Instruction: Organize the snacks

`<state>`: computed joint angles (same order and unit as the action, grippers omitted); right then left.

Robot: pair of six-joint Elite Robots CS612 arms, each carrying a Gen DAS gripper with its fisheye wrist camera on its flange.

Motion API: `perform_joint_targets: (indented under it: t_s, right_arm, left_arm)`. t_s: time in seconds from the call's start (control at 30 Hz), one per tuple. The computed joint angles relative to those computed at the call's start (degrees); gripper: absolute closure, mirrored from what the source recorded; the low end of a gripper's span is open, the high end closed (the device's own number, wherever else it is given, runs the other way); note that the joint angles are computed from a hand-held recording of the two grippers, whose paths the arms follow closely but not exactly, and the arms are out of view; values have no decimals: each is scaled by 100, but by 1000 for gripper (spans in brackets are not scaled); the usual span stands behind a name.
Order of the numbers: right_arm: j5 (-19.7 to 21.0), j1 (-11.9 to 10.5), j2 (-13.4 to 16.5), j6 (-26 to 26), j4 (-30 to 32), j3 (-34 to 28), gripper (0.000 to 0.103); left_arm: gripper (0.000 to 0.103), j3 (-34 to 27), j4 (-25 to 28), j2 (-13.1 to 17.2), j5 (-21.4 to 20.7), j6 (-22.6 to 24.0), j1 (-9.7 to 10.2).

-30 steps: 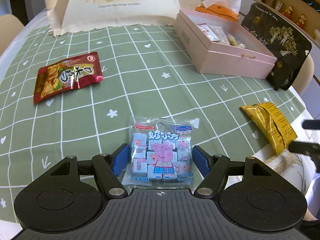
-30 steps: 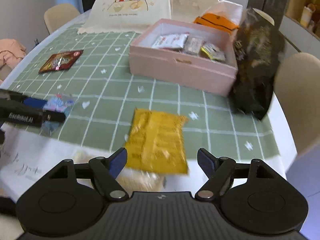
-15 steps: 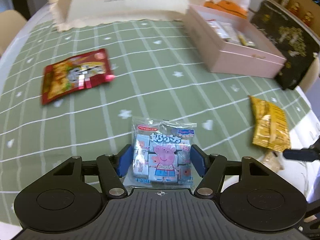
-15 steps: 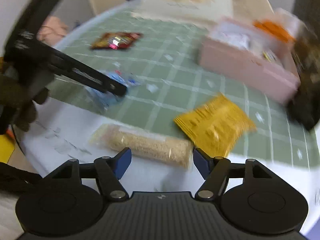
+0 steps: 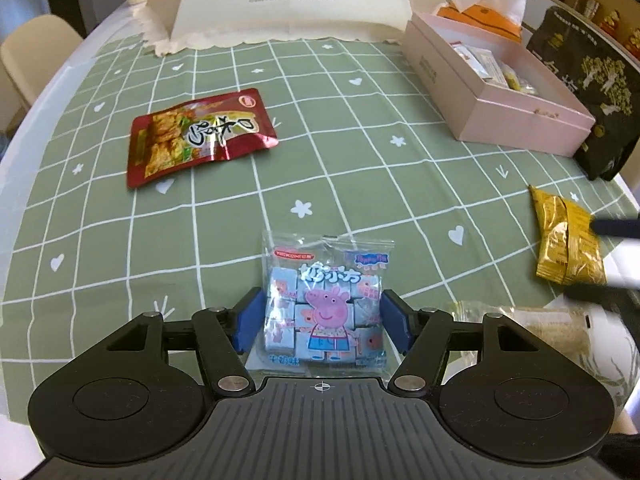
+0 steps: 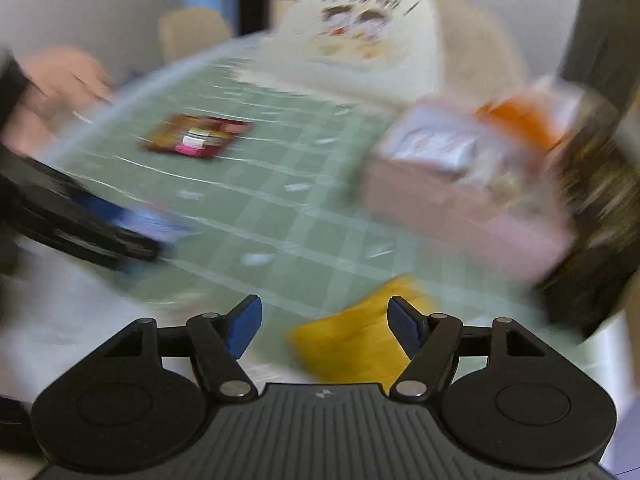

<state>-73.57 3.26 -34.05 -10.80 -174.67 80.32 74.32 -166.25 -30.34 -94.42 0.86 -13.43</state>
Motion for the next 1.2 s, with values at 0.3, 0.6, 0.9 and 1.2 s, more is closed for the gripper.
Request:
perform_joint_targets:
  t_s: [0.3,0.6,0.9,1.2]
  right_arm:
    - [-395,278,189,-814,773,-295,45]
    - [-209,81,341,371,606,-594,65]
    - [-329,164,384,397,709,-633,73]
    - [342,-243,-189,1449,-982,174,75]
  left_arm:
    - [34,-11,29,4,-14,62,7]
    - [32,33,-60,5,110,190,-33]
    - [25,39,-67,14,265,330,-90]
    - [38,177,-669,-178,-351,507,-71]
